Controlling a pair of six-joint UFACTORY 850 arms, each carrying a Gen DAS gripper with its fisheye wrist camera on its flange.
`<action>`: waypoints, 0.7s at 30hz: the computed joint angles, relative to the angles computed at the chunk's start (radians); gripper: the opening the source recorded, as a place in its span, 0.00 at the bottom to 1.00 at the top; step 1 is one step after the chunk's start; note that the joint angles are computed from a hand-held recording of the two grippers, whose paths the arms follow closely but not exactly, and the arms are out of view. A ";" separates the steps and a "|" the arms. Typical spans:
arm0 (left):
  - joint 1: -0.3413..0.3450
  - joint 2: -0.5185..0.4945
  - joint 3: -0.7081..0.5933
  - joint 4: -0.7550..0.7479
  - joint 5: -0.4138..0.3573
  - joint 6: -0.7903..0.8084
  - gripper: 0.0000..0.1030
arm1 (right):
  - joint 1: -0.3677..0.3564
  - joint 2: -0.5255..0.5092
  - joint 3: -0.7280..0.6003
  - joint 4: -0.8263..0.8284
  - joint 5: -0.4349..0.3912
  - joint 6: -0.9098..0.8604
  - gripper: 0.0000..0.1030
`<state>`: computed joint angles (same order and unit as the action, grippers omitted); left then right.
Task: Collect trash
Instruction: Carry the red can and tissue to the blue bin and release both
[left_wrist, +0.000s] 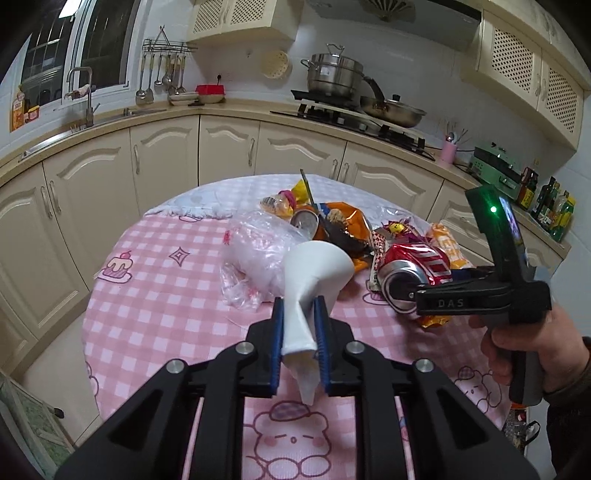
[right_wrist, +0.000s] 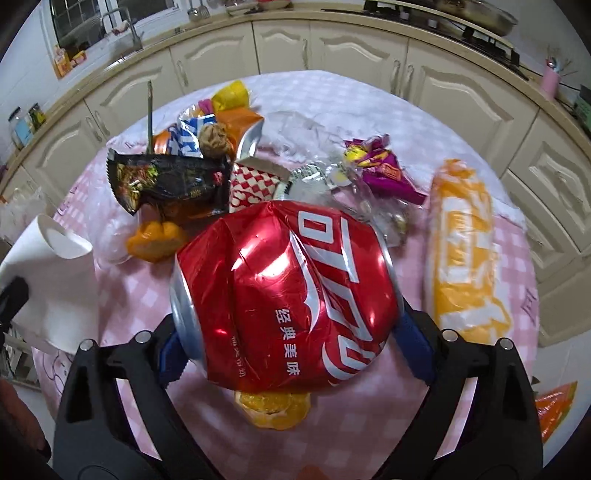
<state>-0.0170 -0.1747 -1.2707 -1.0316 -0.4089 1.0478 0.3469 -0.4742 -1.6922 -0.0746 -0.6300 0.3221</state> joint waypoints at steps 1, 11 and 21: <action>-0.002 -0.002 0.002 -0.014 0.005 0.010 0.14 | -0.003 0.015 0.017 0.042 0.022 -0.028 0.87; 0.011 0.042 -0.011 -0.160 -0.057 0.089 0.13 | -0.054 0.227 0.205 0.412 0.221 -0.305 0.87; -0.239 -0.051 -0.162 -0.175 -0.219 0.099 0.14 | -0.374 0.538 0.589 0.274 0.240 0.010 0.87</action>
<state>-0.2564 -0.2260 -1.4330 -1.2065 -0.6277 1.1464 -0.0276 0.0641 -1.1027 0.1990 -0.3904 0.3322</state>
